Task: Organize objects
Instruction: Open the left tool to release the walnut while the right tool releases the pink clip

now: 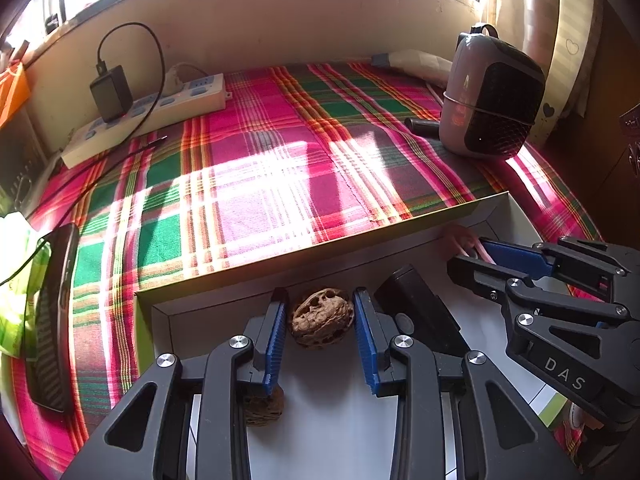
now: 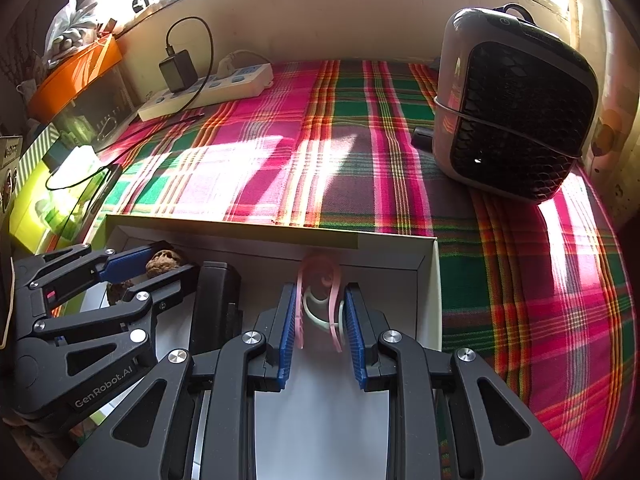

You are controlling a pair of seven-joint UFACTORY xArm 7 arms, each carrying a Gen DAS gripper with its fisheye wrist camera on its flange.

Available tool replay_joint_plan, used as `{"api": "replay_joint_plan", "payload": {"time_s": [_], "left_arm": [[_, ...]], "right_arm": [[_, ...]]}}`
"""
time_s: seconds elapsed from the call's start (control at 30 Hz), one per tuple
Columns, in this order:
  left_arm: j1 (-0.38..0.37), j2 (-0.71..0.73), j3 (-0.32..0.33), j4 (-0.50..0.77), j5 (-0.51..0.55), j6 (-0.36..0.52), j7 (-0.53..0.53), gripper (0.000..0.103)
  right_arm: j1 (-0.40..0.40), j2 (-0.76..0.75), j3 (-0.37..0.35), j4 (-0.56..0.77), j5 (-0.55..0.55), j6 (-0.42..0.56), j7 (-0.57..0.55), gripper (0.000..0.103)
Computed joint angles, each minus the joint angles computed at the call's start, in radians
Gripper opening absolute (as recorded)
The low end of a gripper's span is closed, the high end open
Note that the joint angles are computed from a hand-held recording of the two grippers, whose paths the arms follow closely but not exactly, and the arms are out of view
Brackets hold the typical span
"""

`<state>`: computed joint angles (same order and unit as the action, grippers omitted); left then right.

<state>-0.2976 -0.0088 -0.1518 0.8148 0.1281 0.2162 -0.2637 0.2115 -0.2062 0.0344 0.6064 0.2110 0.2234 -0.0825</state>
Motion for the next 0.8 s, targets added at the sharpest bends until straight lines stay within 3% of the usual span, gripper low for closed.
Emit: {"api": "replay_joint_plan", "payload": {"time_s": [0.2,0.43,0.53,0.7,0.8], "left_arm": [[-0.001,0.002,0.000,0.005,0.017,0.008,-0.015,0.031],[-0.007,0.000,-0.002,0.003,-0.044,0.007,0.026,0.036],[-0.004,-0.009,0.000,-0.007,-0.047,0.006,0.016,0.037],[0.011,-0.038,-0.005,-0.028,0.053,0.001,-0.072,0.038],[0.012,-0.060,-0.006,-0.044,0.039,-0.007,-0.068,0.038]], "right_arm": [[0.010,-0.003,-0.010,0.003,0.019,0.008,-0.014,0.027],[0.010,-0.014,-0.002,-0.002,0.020,0.013,-0.013,0.043],[-0.006,-0.024,0.011,-0.012,-0.005,0.010,0.017,0.044],[-0.007,-0.047,0.009,-0.028,-0.026,0.004,0.046,0.044],[-0.010,-0.065,0.013,-0.040,-0.038,0.000,0.071,0.044]]}}
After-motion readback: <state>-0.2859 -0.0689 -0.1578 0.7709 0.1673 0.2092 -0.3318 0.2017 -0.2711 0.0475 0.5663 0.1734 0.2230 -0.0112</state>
